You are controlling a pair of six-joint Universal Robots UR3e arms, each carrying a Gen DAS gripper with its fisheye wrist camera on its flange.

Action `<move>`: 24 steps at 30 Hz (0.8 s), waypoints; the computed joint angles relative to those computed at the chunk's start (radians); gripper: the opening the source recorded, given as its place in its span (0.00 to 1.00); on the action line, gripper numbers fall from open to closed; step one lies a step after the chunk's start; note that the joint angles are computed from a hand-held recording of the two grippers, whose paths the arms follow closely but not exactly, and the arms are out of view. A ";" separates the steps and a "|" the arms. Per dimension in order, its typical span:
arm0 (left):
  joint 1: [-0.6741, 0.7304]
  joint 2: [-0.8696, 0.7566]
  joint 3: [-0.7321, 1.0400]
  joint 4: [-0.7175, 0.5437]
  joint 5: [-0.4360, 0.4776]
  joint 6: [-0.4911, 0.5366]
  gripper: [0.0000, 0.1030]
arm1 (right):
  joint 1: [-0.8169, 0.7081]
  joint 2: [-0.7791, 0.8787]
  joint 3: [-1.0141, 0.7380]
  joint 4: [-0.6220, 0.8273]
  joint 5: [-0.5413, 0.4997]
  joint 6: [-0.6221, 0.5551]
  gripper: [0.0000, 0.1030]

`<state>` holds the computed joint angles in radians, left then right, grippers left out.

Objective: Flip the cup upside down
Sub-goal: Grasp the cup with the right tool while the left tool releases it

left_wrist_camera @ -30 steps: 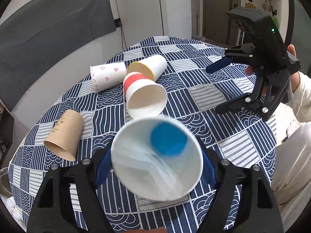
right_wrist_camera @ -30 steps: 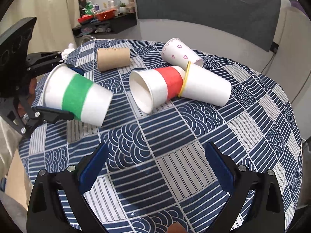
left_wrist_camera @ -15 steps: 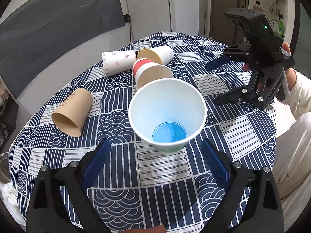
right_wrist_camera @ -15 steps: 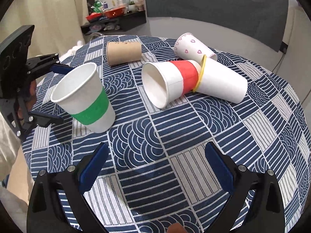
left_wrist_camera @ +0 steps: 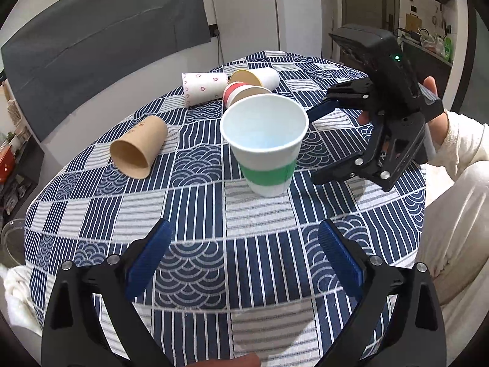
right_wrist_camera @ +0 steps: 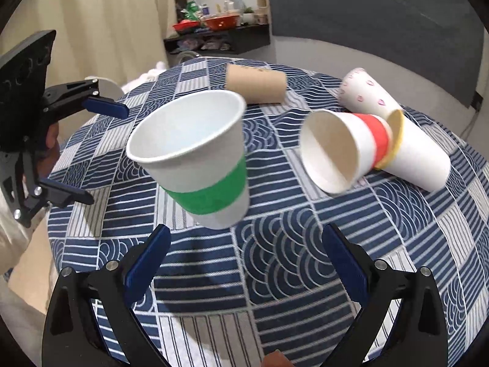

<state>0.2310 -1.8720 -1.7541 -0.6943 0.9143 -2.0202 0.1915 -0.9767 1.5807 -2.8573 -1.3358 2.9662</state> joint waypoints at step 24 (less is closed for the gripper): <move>0.188 0.170 -0.270 -0.047 -0.128 0.121 0.92 | 0.057 0.179 -0.245 0.068 -0.032 0.014 0.51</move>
